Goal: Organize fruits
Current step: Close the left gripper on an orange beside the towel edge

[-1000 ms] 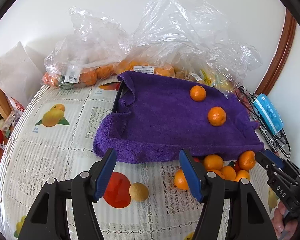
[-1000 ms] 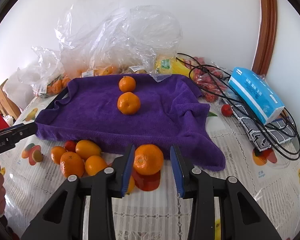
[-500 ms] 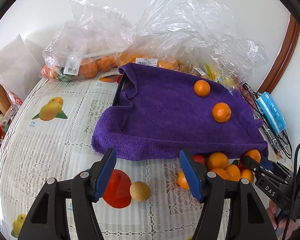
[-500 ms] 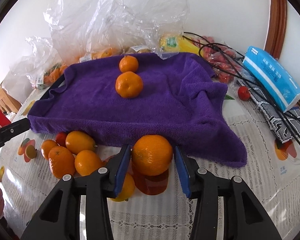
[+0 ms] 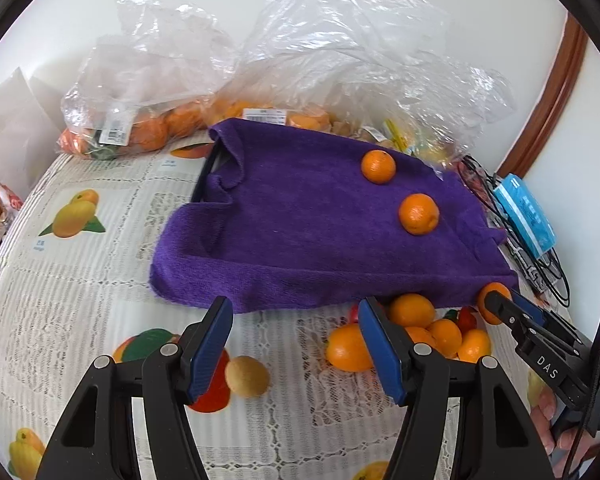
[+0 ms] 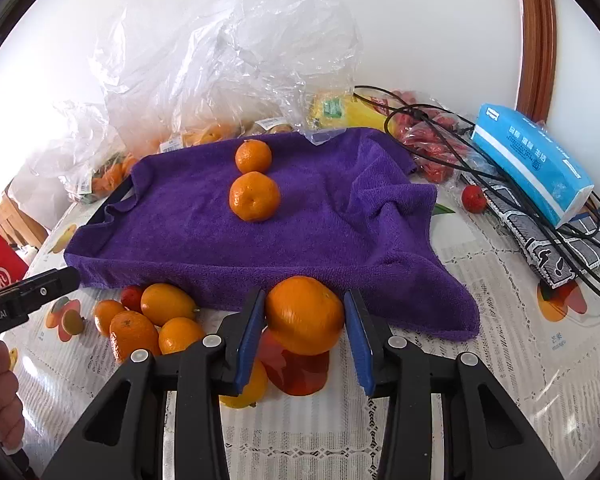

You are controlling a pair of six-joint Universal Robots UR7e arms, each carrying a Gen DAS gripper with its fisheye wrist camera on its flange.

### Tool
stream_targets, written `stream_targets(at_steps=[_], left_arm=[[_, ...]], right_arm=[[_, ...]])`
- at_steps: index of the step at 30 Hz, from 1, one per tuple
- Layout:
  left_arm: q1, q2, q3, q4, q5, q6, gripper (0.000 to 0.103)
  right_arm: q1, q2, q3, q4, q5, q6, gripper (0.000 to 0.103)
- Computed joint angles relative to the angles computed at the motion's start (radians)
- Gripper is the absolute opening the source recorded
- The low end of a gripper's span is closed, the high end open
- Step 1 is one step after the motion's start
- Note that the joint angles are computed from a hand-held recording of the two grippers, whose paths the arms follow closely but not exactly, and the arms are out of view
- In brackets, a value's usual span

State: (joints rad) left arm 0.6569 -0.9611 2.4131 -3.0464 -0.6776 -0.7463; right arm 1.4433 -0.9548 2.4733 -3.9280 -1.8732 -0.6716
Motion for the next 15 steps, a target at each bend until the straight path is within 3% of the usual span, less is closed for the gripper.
stream_targets(at_steps=[2, 4, 9, 13, 15], left_arm=[[-0.002, 0.017, -0.005, -0.018, -0.010, 0.021, 0.062], [-0.007, 0.034, -0.012, -0.014, -0.010, 0.035, 0.062], [-0.005, 0.063, -0.026, -0.011, -0.022, 0.056, 0.059], [0.000, 0.071, -0.032, 0.001, -0.032, 0.057, 0.059], [0.001, 0.071, -0.031, 0.000, -0.036, 0.059, 0.059]], right_arm=[[0.003, 0.008, 0.006, -0.034, 0.003, -0.018, 0.026], [0.003, 0.009, 0.009, -0.040, 0.009, -0.030, 0.024], [0.015, 0.025, 0.006, -0.037, -0.020, -0.051, 0.026], [0.034, 0.060, -0.016, -0.061, -0.100, -0.057, 0.040], [0.027, 0.055, -0.025, -0.028, -0.116, -0.036, 0.041]])
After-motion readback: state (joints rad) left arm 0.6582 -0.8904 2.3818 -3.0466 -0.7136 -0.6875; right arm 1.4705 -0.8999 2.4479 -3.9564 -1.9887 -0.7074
